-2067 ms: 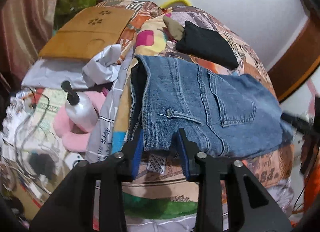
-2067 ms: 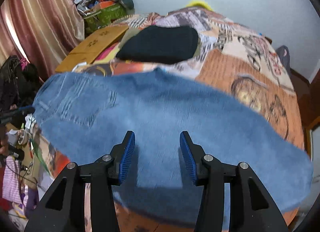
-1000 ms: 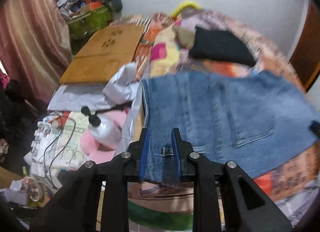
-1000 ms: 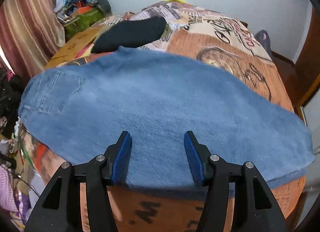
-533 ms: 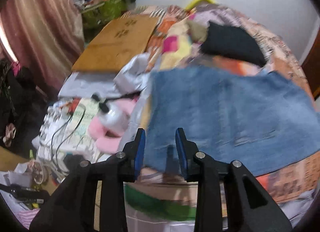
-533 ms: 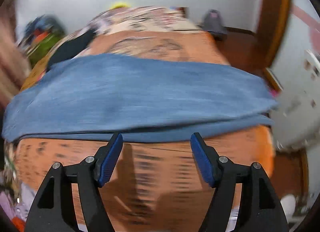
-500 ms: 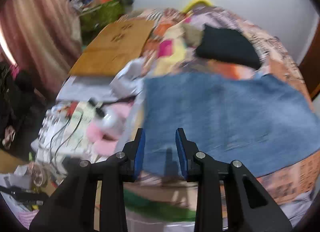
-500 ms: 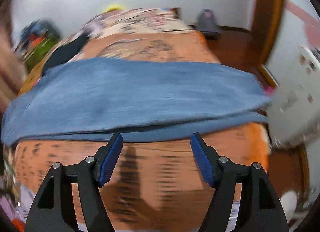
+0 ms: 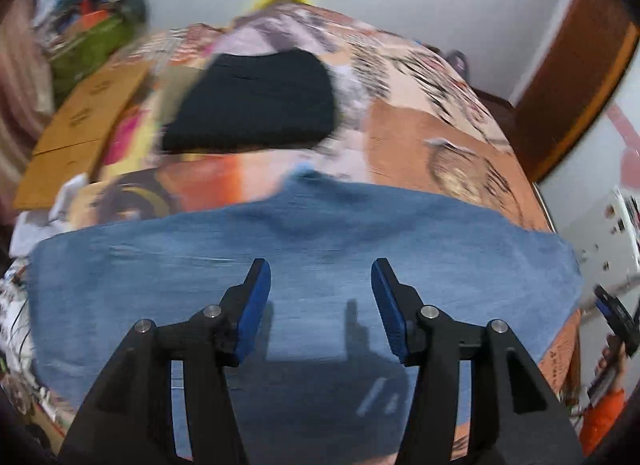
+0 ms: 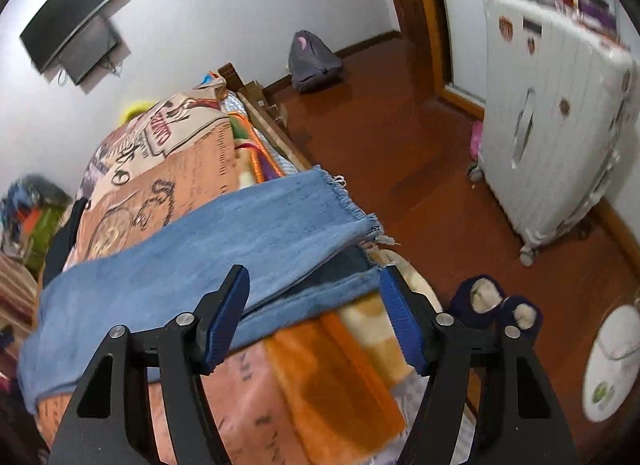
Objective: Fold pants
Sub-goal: 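Grasp the frayed leg hem with the right gripper while the left gripper smooths the seat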
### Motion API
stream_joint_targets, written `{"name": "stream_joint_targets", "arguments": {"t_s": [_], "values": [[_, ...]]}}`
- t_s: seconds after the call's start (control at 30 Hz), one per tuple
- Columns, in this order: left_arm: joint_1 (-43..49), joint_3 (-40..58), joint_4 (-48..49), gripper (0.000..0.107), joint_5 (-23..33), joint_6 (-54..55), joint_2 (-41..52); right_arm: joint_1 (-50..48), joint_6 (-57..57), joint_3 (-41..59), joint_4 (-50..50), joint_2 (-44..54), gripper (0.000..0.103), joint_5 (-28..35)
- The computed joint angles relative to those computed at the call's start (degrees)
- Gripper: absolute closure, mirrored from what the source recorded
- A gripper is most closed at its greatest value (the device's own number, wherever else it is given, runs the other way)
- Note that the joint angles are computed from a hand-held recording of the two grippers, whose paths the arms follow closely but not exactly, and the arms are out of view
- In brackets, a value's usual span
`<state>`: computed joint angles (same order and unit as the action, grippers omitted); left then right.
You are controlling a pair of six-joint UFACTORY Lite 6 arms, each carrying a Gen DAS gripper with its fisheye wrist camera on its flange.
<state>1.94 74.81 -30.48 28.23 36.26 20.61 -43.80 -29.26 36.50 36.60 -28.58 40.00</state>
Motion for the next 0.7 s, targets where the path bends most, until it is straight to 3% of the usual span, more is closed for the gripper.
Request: {"name": "stream_joint_targets", "arguments": {"t_s": [0.27,0.37,0.4,0.7], "values": [[-12.4,-1.9,4.8,0.051,-4.8,-8.7,5.8,3.4,-12.3,0.4,14.7,14.6,0.058,-5.7],[-14.0,-6.4,5.3,0.045,-11.1,-10.2,3.8,2.7,-17.7,0.6,20.8,16.9,0.079,-5.4],[-14.7,-7.3,7.8,0.044,-12.5,-12.8,3.3,2.9,-17.4,0.8,20.7,16.8,0.093,-5.7],[-14.1,-7.2,11.1,0.043,-10.7,-15.1,2.5,-0.4,-15.0,2.1,17.7,4.8,0.098,-1.7]]}}
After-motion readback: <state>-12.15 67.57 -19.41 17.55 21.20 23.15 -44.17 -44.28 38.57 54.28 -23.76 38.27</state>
